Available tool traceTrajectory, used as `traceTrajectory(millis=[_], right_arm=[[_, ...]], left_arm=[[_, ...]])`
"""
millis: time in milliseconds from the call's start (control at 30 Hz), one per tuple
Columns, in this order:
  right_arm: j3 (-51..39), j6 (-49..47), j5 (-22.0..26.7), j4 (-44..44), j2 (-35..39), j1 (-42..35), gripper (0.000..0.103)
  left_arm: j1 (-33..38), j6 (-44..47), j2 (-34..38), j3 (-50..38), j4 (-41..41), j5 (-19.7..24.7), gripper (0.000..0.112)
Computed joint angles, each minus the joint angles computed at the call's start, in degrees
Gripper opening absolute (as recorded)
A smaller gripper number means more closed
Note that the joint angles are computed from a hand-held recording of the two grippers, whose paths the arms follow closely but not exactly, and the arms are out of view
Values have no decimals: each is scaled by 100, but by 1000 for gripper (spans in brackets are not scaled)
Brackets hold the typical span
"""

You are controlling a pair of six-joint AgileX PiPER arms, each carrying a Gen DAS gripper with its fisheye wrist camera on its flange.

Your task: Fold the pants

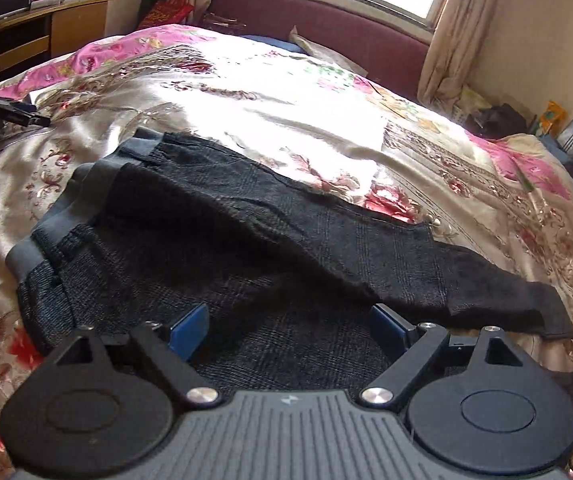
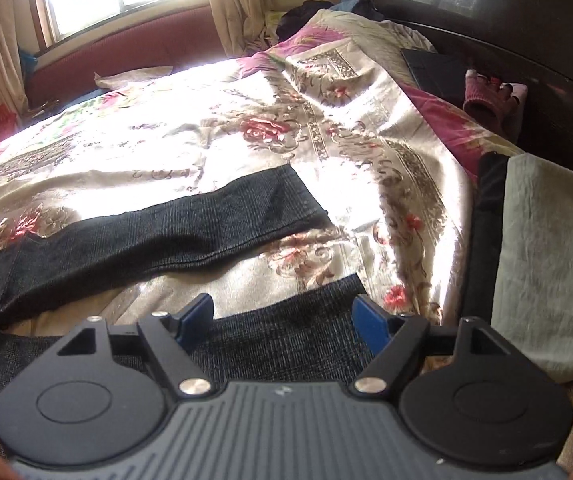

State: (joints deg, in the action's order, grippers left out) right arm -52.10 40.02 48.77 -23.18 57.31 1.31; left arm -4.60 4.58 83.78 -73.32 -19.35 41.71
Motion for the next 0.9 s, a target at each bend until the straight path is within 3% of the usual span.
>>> traceTrajectory(millis=[167, 300, 367, 567, 900], right_arm=[[-281, -1513, -1044, 1114, 763, -1205, 77], [-580, -2552, -1612, 1803, 1441, -1866, 76], [-895, -3077, -1689, 2224, 1898, -2146, 75], [-1879, -4386, -1594, 3482, 3228, -2625, 53], [-2926, -5047, -1439, 3959, 4589, -2594, 36]], left_arm=[[-896, -725, 643, -737, 522, -1, 102], [-1431, -1040, 1173, -1341, 937, 60, 103], [-1595, -918, 1444, -1608, 845, 67, 103], [-1860, -636, 2069, -2085, 495, 59, 103], [-1933, -199, 2566, -2198, -97, -140, 103]])
